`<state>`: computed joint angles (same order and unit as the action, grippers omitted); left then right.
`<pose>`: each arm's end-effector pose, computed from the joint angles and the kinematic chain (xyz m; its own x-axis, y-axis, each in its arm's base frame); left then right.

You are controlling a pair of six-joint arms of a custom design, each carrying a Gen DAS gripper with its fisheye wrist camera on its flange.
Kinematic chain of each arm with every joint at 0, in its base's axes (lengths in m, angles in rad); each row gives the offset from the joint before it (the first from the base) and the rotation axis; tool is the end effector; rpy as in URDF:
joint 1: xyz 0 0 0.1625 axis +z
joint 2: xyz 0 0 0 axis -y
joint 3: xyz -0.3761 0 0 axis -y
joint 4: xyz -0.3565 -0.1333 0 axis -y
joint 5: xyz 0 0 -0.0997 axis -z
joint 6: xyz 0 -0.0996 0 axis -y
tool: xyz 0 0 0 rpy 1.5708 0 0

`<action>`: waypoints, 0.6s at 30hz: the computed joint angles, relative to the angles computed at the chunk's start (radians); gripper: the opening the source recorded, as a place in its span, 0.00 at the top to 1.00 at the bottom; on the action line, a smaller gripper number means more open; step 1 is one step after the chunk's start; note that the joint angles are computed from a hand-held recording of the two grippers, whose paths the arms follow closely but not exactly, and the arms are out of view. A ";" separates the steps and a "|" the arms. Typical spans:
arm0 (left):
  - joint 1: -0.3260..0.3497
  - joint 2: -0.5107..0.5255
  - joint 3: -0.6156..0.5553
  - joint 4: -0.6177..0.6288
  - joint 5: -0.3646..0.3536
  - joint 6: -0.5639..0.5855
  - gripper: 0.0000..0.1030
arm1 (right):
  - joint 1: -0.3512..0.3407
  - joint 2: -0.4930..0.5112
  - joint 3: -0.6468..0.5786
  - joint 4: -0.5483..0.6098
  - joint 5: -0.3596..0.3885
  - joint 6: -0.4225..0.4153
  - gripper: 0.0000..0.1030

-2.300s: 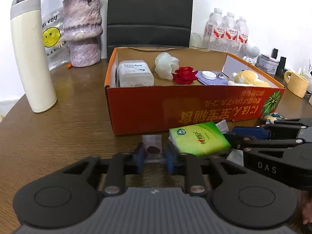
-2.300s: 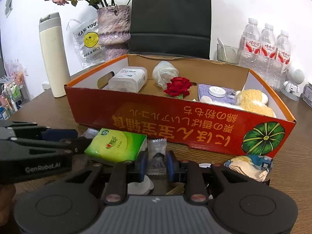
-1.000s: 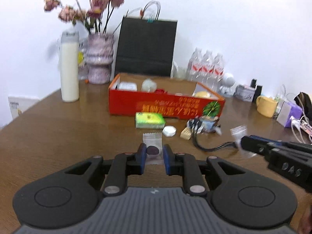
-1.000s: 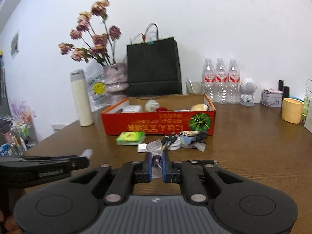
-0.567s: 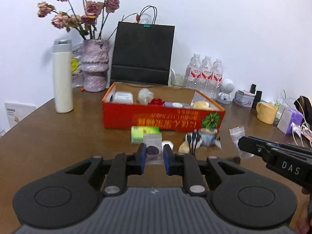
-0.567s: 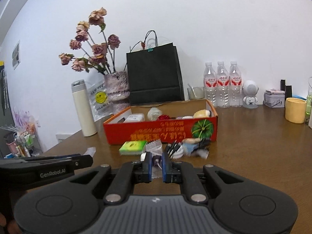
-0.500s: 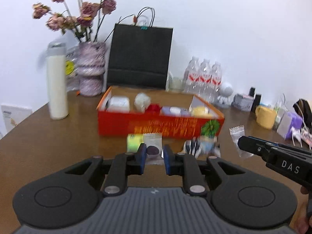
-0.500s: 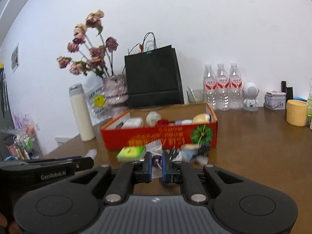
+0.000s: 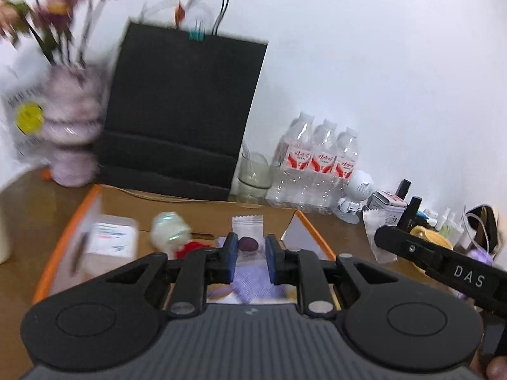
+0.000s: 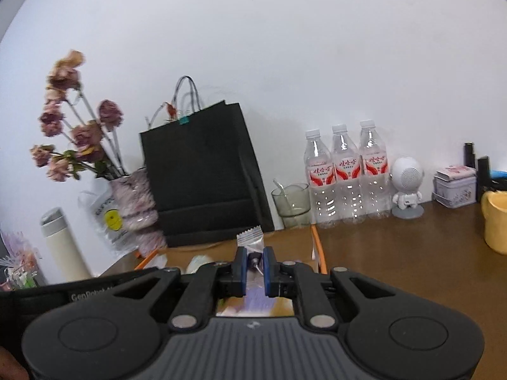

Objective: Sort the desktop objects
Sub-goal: 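Carry the clear packet over the box and open the left tool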

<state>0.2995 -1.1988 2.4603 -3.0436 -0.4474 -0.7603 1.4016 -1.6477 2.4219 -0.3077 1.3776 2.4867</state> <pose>-0.2703 -0.3169 0.1521 -0.8672 0.0603 -0.4942 0.4645 0.4555 -0.7595 0.1050 -0.2903 0.1552 -0.8363 -0.2730 0.4755 -0.5467 0.3493 -0.7610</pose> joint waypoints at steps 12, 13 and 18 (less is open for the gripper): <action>0.384 0.204 -0.508 0.411 -0.211 0.148 0.81 | 0.220 0.648 -0.839 0.527 0.500 0.138 0.92; 0.396 0.214 -0.531 0.448 -0.215 0.143 0.81 | 0.230 0.701 -0.903 0.573 0.546 0.139 0.92; 0.440 0.230 -0.610 0.584 -0.270 0.113 0.69 | 0.285 0.869 -1.066 0.648 0.748 0.107 0.90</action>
